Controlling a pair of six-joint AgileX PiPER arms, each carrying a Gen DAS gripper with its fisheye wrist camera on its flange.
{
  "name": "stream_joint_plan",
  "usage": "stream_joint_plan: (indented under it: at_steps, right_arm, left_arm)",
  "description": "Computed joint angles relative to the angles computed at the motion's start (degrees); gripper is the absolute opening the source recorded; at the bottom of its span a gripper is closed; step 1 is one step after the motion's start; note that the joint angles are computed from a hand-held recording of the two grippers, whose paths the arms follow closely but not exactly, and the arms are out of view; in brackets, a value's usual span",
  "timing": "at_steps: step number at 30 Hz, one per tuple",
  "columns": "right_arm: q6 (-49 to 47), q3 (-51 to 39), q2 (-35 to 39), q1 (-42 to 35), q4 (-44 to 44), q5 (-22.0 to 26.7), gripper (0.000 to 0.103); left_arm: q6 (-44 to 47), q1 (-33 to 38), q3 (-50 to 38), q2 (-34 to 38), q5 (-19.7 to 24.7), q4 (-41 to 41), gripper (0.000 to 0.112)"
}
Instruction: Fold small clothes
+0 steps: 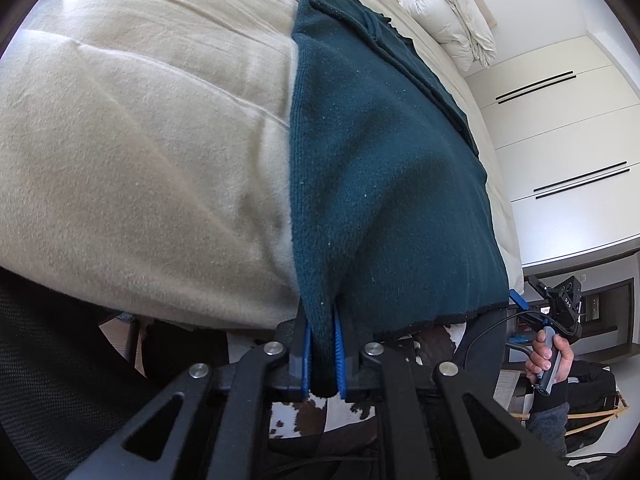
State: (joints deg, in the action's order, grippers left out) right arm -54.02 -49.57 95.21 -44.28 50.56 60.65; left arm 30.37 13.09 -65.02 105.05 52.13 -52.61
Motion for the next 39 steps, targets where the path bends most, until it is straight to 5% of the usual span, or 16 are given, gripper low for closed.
stream_joint_plan:
  at_steps: [12, 21, 26, 33, 39]
  right_arm:
    - [5.35, -4.86, 4.36, 6.68, -8.33, -0.58, 0.068]
    - [6.95, -6.46, 8.37, 8.14, -10.73, 1.84, 0.033]
    - [3.97, -4.25, 8.97, 6.39, -7.31, 1.59, 0.030]
    - [1.69, -2.29, 8.40, 4.36, -5.63, 0.75, 0.010]
    - [-0.28, -0.19, 4.27, 4.02, -3.86, 0.60, 0.006]
  left_arm:
    - [2.48, 1.31, 0.53, -0.26, 1.22, -2.14, 0.008]
    - [4.16, 2.82, 0.52, 0.28, 2.61, -2.83, 0.008]
    - [3.95, 2.83, 0.29, 0.21, 2.74, -2.35, 0.008]
    - [2.45, 1.91, -0.15, -0.54, 2.47, -0.72, 0.007]
    - [1.51, 1.03, -1.04, -0.99, 2.35, 0.85, 0.006]
